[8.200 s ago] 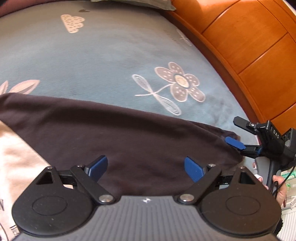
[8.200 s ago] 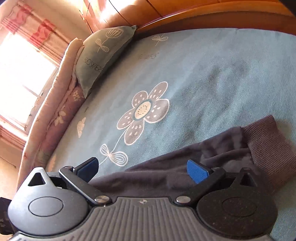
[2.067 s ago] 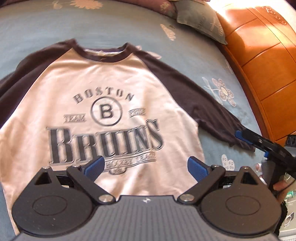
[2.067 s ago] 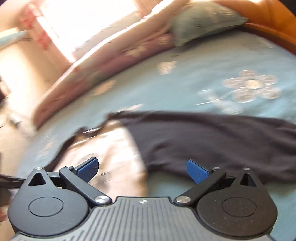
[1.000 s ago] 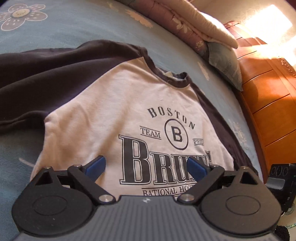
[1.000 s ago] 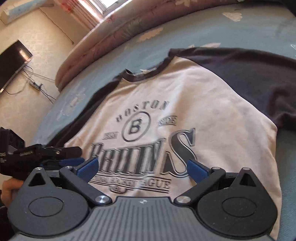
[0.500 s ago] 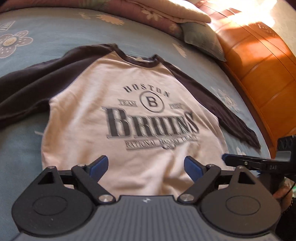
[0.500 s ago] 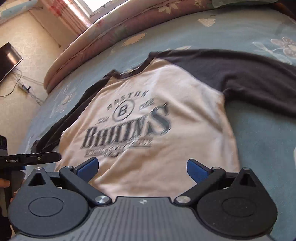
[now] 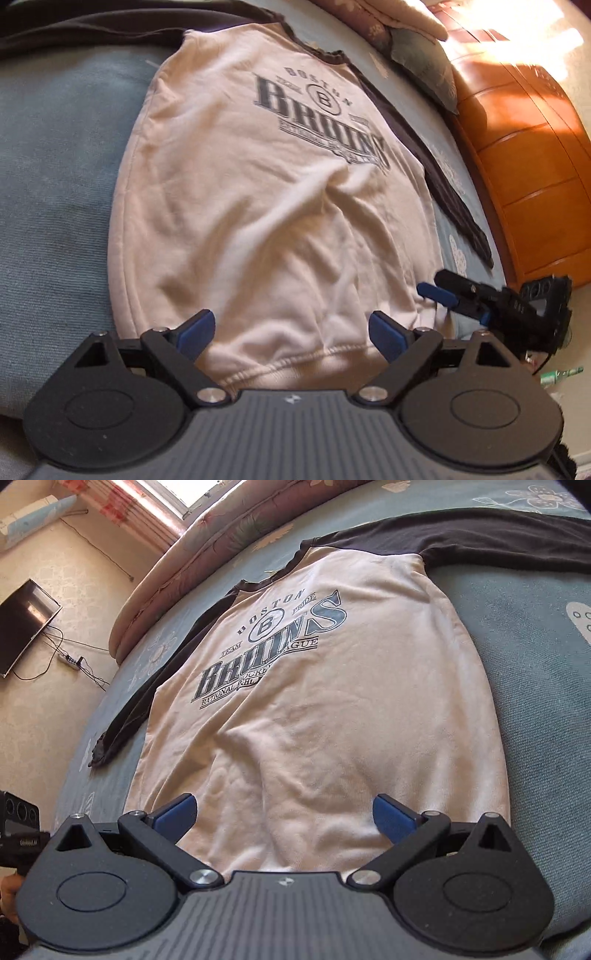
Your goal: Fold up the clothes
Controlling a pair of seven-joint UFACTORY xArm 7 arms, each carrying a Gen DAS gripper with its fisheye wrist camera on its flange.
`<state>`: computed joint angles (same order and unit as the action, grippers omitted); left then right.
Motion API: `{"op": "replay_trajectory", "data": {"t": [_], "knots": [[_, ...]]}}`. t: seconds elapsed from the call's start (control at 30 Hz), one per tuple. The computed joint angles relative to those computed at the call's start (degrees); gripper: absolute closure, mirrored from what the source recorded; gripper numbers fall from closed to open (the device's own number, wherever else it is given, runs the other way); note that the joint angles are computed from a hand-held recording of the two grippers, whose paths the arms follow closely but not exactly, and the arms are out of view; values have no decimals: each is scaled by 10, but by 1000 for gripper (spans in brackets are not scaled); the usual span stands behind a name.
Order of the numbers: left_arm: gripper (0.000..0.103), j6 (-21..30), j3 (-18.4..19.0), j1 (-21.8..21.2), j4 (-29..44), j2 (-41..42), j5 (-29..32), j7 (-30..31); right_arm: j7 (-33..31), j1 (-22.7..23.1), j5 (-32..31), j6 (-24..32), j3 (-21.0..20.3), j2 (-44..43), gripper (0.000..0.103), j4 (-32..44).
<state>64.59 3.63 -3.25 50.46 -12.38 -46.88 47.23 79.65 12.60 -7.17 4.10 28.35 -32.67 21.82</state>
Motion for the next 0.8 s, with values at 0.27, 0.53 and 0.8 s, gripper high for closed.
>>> {"op": "replay_trajectory", "data": {"t": [0.27,0.53,0.8], "knots": [[11,-50,-16,-28,-54,-29,-16,-2,8,-34,-50,63,49,9,0,39],[11,4,3,-24,-48,-63,32,-19,9,-51,-177,180,100,50,0,109],[10,-131,-26,-36,7,23,25,-52,28,-14,-255,257,93,87,0,144]]}}
